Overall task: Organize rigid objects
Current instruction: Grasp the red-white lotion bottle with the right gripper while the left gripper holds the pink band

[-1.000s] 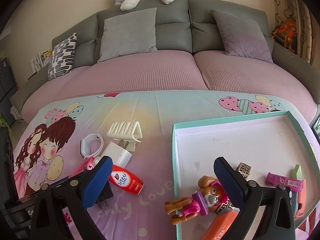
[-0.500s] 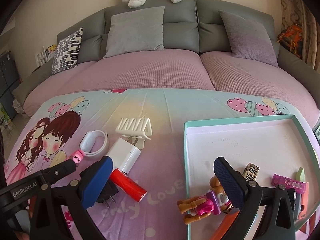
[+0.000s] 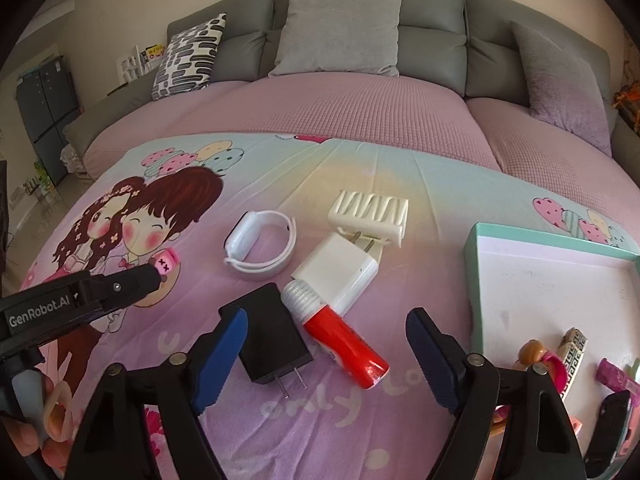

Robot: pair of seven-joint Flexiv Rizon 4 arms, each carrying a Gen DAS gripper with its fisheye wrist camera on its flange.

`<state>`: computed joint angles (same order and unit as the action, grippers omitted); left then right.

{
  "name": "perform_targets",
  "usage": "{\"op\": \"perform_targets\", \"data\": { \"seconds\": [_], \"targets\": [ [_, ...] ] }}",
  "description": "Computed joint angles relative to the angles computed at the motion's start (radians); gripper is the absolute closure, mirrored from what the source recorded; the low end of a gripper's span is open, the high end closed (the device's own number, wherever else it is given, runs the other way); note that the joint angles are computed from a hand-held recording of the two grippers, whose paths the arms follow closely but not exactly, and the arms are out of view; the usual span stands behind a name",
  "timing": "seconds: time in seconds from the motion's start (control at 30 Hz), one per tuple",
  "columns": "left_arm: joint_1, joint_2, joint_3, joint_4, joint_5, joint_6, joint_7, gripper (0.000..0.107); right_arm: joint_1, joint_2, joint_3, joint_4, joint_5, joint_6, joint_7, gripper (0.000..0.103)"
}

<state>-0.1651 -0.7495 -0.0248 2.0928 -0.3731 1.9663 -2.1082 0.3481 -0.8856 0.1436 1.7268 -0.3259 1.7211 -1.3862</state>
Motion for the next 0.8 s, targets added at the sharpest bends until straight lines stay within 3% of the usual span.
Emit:
{"op": "perform_targets", "data": {
  "seconds": [0.17,0.3,0.63,0.8],
  "targets": [
    [0.008,-0.002,-0.008,-0.001,0.004,-0.003,-0.006,0.05,0.038,-0.011,-0.042,-0.003,-0.001,0.007,-0.006,0.02],
    [0.017,-0.002,-0.014,0.001,0.012,-0.004,-0.011,0.05,-0.079,-0.036,0.112,-0.037,-0.026,-0.062,-0.033,0.021],
    [0.012,-0.001,-0.008,-0.006,0.016,-0.02,-0.01,0.05,-0.222,-0.089,0.312,-0.093,0.03,-0.16,-0.107,0.021],
    [0.007,0.001,-0.001,-0.007,0.013,-0.025,-0.006,0.05,-0.281,-0.096,0.409,-0.116,0.09,-0.258,-0.177,0.03]
  ]
}}
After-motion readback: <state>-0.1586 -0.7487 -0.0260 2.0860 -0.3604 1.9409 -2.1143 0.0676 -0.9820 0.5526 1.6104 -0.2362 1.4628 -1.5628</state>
